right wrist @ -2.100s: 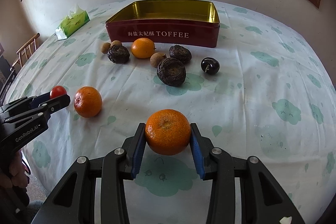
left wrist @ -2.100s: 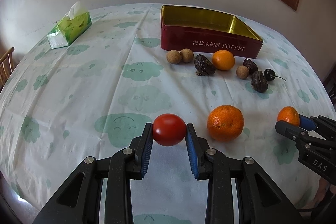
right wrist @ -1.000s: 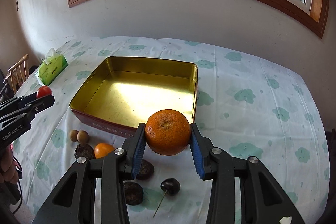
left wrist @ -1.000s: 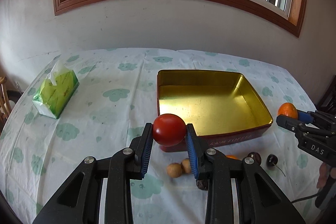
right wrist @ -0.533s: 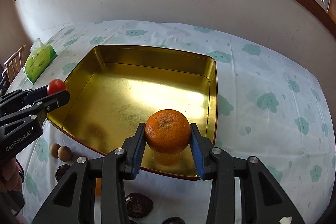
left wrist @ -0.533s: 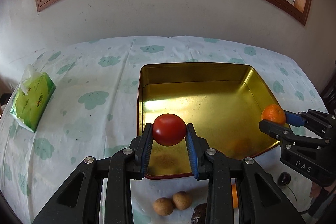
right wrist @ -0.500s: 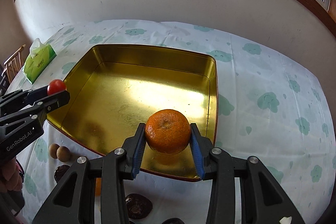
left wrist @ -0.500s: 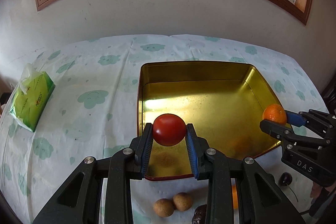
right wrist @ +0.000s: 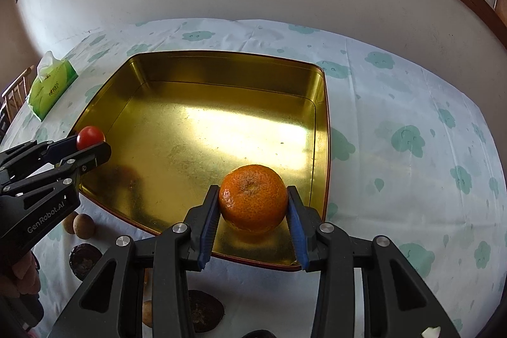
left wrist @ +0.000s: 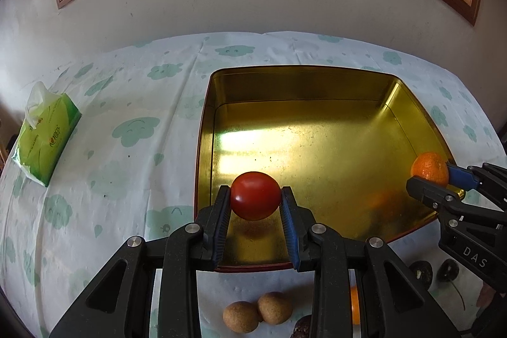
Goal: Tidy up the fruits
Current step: 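Lift and carry the tomato and mandarin in both tools over the red tin, then lower into the tin and open the left tool while the right tool releases the mandarin, then withdraw both tools and move the left tool toward the remaining mandarin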
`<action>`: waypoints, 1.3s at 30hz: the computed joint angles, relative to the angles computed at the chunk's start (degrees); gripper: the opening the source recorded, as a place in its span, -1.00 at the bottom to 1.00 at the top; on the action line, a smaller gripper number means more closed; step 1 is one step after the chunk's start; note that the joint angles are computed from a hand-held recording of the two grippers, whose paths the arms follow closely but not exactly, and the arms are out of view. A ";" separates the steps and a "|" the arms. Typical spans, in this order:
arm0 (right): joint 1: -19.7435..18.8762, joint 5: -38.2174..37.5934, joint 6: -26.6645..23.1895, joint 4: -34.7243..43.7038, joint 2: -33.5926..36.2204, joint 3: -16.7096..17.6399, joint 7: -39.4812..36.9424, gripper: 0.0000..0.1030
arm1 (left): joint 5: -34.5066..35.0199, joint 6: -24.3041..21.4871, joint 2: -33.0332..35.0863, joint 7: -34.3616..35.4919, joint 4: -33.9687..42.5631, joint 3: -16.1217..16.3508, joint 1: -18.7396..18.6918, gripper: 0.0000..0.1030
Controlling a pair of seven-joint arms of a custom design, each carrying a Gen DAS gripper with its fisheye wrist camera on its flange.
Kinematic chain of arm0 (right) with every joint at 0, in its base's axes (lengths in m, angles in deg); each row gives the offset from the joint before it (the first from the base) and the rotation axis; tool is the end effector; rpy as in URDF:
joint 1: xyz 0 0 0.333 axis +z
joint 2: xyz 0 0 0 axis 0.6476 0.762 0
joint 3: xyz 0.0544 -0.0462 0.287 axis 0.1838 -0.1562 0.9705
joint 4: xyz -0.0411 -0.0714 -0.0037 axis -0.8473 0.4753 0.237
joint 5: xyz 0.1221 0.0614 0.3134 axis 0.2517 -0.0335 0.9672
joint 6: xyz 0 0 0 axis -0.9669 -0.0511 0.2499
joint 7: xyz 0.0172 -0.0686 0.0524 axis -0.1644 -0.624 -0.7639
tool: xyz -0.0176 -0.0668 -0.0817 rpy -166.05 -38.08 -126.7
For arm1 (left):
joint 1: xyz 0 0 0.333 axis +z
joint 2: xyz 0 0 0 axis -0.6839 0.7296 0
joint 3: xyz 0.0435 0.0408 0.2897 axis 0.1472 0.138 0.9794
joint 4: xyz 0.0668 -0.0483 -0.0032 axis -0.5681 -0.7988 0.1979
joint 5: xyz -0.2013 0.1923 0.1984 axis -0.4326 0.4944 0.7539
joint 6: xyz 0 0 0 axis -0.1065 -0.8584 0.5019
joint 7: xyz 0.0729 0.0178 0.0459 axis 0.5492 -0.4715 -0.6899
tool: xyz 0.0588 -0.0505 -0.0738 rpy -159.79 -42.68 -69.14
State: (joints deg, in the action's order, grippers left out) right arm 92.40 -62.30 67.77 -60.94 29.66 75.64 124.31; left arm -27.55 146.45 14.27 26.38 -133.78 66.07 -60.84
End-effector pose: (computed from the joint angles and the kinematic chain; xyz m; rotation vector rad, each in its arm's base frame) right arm 0.4877 0.5196 0.4606 -1.5963 2.1816 -0.6824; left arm 0.5883 -0.3181 0.4545 -1.3273 2.3793 -0.8118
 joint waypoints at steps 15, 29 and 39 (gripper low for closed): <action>0.30 -0.15 0.58 -0.87 -0.46 0.00 1.19 -0.22 | 3.44 0.51 -0.52 -2.21 -0.83 1.22 -1.09 -0.37; 3.11 -4.35 -0.81 -3.40 -4.04 0.09 4.26 -0.08 | 0.39 2.38 -5.61 0.23 -6.67 -0.55 1.12 -0.23; 7.63 -8.55 -4.37 -7.17 -7.61 2.21 11.40 -0.04 | -5.88 7.99 -18.63 4.66 -22.33 -2.37 3.48 -0.22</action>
State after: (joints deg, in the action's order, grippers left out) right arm 100.04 -70.86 63.40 -68.11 22.05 77.86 135.71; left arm -33.42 154.45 -4.36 31.04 -156.11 63.71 -57.37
